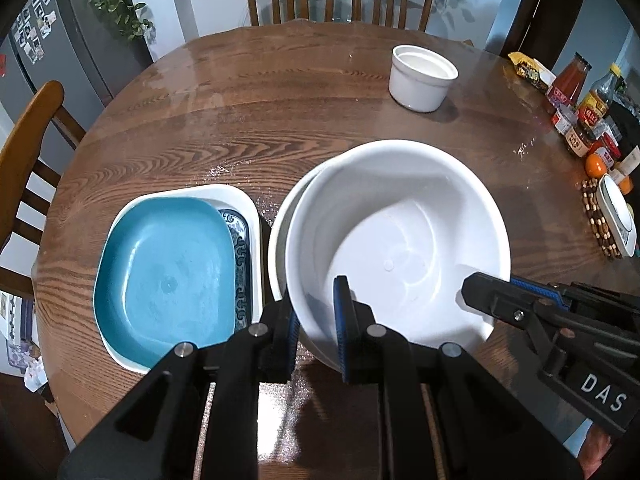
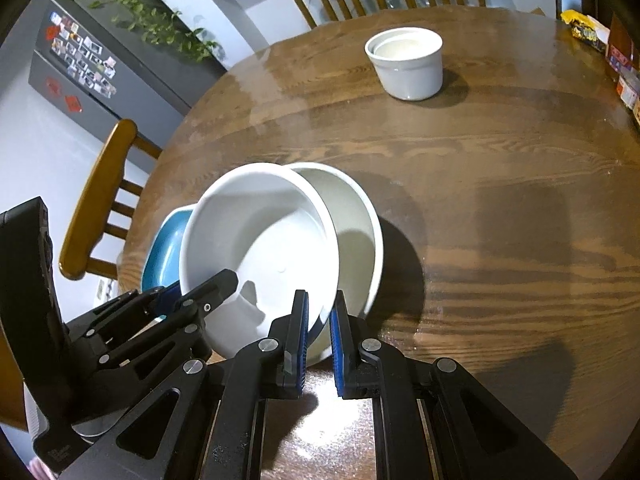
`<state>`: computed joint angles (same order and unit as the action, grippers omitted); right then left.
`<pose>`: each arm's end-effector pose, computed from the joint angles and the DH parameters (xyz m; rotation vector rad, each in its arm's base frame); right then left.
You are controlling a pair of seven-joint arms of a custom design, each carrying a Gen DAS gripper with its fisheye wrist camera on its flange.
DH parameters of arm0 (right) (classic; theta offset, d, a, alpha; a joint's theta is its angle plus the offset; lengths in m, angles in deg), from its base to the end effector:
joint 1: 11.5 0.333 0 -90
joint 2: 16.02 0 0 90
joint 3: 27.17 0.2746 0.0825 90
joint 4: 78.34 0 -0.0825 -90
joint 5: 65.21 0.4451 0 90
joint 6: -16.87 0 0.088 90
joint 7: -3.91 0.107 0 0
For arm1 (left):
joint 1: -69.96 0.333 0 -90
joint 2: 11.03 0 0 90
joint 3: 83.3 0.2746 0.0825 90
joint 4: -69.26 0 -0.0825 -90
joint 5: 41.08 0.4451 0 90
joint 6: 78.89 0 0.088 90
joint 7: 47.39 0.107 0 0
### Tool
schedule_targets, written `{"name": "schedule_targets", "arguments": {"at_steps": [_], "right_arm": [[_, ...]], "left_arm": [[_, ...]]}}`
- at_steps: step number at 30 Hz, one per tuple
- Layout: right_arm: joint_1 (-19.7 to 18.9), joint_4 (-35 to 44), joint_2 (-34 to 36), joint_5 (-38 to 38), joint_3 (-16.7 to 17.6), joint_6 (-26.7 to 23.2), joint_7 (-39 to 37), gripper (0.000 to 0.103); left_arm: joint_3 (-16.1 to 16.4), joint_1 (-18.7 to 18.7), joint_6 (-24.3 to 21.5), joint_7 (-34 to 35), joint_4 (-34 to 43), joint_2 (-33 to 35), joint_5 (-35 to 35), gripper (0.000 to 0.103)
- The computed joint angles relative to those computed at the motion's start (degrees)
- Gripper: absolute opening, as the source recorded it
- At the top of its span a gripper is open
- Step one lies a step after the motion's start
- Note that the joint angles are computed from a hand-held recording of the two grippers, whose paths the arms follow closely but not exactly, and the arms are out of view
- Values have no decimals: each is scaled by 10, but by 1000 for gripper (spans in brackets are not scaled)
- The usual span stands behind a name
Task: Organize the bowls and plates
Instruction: 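Lift the medium white bowl and lower it into the large white bowl, then open both grippers and release the medium white bowl rim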
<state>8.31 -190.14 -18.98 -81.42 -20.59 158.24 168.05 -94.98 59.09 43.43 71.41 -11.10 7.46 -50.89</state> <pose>0.5797 0.2893 0.5026 -1.1191 2.2896 -0.2465 0.6882 -0.2723 0.5225 -1.0791 2.7028 -0.6558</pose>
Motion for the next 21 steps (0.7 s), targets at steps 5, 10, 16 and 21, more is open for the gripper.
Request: {"name": "schedule_targets", "arguments": {"at_steps": [5,10,16,21], "right_arm": [[1,11,8,3,0,-13,-1,11],[2,17,14,11,-2,-16,-7,11],[2,17,14,4,-2,-21,0,11],[3,23,15,-3,-1,-30,2,11]], "left_arm": [[1,-5,-2,5,1,3,13,15],[2,-8,-4,2,10,11,21,15],[2,-11,0,4,8,10,31,17],[2,-12,4,2,6,9,34,18]]}}
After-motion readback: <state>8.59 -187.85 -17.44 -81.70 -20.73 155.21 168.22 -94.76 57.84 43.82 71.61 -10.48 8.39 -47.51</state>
